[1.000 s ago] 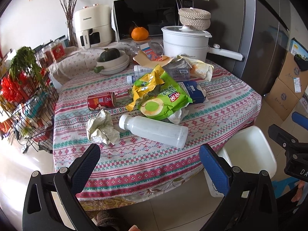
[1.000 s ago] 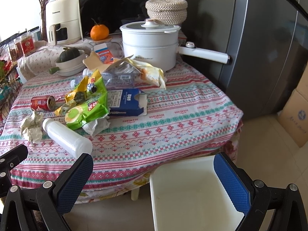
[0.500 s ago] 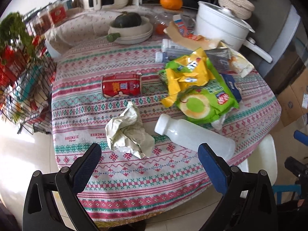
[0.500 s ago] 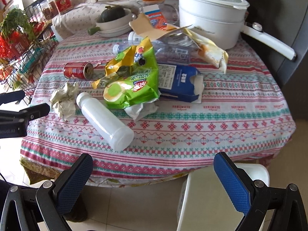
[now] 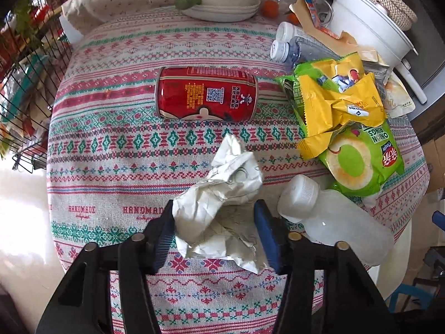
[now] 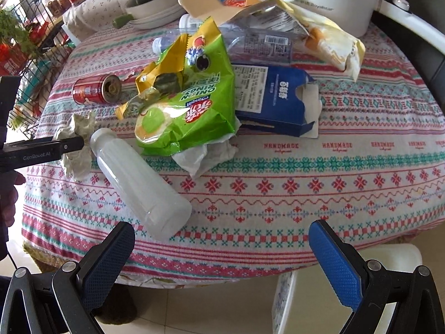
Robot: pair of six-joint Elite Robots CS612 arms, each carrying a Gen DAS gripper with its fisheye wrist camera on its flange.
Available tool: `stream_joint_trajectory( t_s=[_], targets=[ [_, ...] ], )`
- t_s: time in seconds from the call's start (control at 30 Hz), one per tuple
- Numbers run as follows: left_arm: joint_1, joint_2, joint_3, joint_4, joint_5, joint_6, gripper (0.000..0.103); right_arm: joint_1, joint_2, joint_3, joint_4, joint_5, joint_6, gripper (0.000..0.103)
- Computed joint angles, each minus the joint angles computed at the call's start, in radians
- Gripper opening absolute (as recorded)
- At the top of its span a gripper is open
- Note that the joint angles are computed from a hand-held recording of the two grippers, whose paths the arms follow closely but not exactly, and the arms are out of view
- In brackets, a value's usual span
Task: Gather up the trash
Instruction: 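Grasp the crumpled white paper with the left tool while the right tool reaches the white bottle, then grasp the white plastic bottle with the right tool and lift it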
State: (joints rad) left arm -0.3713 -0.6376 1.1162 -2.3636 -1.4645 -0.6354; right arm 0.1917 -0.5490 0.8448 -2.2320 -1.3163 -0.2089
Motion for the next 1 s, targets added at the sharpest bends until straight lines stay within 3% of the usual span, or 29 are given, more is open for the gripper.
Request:
stream_joint_trajectory(
  t_s=[0.37,0.77,1.0],
  targets=[
    [-0.004,-0.049,0.071,-0.115,0.002,-0.015,0.035,0.028,0.077,-0.127,0.101,0.017,-0.055,0.103],
    [-0.022,-0.099,0.146,-0.204,0.046,-0.005,0.035,0.058,0.161,-0.258,0.199,0.069,-0.181,0.092],
    [-0.017,-0.108,0.166,-0.203,0.036,-0.019,0.035,0.080,0.227,-0.365,0.287,0.010,-0.206,0.087]
  ],
)
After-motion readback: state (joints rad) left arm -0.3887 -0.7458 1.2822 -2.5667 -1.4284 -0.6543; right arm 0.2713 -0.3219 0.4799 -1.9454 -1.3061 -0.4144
